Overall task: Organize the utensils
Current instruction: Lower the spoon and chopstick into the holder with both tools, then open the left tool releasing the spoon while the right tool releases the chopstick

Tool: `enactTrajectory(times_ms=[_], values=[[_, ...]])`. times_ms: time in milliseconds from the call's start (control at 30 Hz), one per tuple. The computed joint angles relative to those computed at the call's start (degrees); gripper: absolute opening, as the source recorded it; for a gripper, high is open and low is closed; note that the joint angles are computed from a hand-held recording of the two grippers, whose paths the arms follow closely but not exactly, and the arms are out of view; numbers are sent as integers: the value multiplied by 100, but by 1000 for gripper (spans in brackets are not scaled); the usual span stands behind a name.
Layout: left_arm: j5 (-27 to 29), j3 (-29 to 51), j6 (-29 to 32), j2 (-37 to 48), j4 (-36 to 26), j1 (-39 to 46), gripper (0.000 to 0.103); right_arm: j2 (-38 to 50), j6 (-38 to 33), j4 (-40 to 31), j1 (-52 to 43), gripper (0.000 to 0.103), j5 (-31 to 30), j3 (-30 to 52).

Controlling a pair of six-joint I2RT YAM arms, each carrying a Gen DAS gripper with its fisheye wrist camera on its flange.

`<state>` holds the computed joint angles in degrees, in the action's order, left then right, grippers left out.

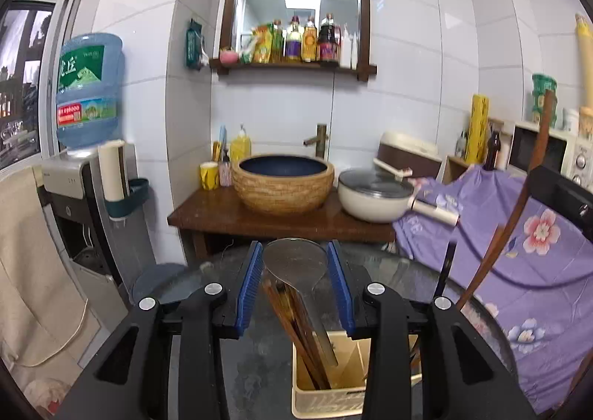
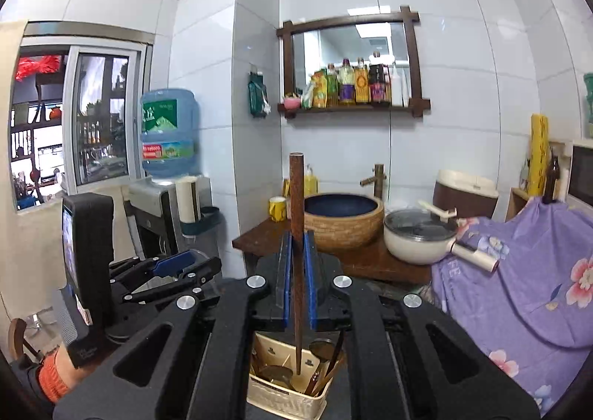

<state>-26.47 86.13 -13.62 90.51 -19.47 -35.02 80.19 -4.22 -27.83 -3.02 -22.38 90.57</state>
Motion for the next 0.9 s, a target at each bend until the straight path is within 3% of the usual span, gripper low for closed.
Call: enactTrajectory(times_ms=[333, 533, 667, 800, 833, 900], values=[[448, -797, -242, 239, 289, 72, 35, 21, -8, 705, 75, 7, 120, -1452], [602, -1012, -227, 392, 385, 64, 35, 59, 17, 917, 60, 7, 129, -1780], [336, -1055, -123, 416, 460, -53, 35, 77, -47, 909, 62, 6, 132, -1840], [619, -1143, -210, 257, 461, 32, 36, -39, 80, 1148, -64, 6, -10, -2011], [629, -1188, -184, 194, 483, 38, 36, -61, 84, 1136, -91, 8, -66, -2003], [592, -1330, -164, 14, 546, 10, 48, -169, 49, 1149, -123, 20, -125, -2074]])
